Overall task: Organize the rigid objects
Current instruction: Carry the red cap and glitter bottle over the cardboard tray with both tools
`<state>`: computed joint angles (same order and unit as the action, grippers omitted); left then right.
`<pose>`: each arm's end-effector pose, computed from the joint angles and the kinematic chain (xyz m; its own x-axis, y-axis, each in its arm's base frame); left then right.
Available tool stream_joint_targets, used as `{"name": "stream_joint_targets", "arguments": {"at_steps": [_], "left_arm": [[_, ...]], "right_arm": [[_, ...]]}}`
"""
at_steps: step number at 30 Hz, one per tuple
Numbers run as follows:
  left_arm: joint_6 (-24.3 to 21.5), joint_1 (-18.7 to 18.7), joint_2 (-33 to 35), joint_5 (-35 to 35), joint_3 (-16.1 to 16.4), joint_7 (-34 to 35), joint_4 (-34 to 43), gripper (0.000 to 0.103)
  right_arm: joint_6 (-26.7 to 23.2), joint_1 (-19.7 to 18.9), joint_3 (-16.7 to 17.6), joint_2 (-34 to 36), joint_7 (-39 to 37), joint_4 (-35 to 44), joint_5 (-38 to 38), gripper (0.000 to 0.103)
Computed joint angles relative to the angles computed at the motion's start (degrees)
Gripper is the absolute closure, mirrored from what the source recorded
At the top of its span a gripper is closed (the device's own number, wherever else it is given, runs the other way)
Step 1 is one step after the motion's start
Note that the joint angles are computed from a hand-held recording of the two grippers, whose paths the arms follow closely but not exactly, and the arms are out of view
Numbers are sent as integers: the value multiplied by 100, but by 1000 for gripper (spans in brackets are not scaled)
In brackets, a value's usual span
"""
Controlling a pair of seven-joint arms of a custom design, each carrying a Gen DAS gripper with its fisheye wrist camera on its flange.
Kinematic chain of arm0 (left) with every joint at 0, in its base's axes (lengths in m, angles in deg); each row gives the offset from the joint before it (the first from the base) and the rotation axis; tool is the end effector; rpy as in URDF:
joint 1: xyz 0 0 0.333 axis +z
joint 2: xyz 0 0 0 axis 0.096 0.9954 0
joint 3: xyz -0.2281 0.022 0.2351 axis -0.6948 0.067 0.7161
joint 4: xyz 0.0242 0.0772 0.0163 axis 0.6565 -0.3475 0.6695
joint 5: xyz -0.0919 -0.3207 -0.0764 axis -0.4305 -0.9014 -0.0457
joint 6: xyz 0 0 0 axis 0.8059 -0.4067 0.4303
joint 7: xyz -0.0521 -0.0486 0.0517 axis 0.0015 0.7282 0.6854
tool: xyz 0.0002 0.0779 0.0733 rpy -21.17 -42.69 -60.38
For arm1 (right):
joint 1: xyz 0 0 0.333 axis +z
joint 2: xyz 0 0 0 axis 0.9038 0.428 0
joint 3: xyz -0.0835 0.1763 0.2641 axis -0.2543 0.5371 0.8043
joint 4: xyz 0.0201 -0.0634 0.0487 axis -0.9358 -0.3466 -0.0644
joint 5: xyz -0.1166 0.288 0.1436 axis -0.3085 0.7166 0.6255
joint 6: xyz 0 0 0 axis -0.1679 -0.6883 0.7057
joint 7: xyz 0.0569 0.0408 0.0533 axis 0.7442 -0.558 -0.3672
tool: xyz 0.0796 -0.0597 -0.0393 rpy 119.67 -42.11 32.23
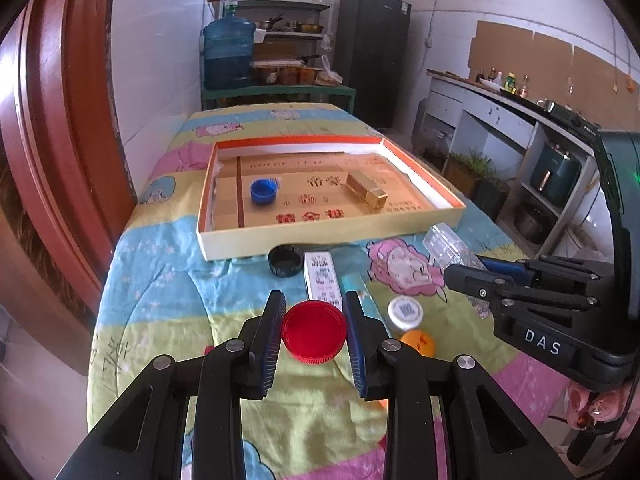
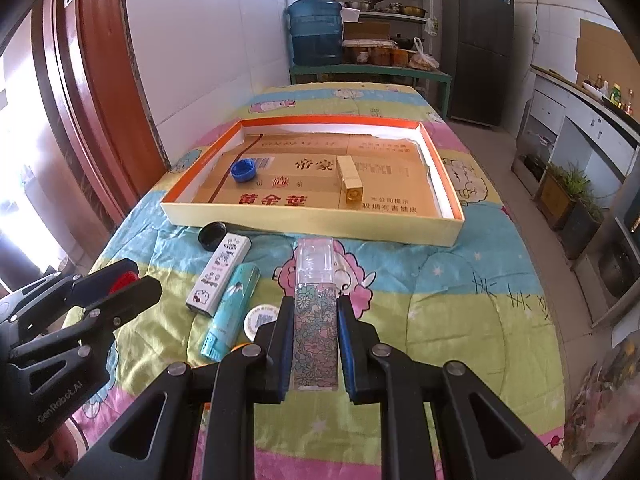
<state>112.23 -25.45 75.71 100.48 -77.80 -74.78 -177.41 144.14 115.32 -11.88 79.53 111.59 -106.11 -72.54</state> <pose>0.5108 -0.4041 0.3358 -0.0581 -0.9932 0.1013 -0.6566 -0.0384 -0.7533 0.5674 0.4374 0.3368 0.3315 -0.9409 -0.0698 -0.7007 -0.1960 -0.6860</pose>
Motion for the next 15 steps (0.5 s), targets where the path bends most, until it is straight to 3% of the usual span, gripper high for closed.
{"name": "stream_joint_targets", "arguments": {"at_steps": [15], "left_arm": [[207,74,233,-378,207,512,649,73]], "right_arm": [[-55,-338,175,186,-153,530,87,83]]}}
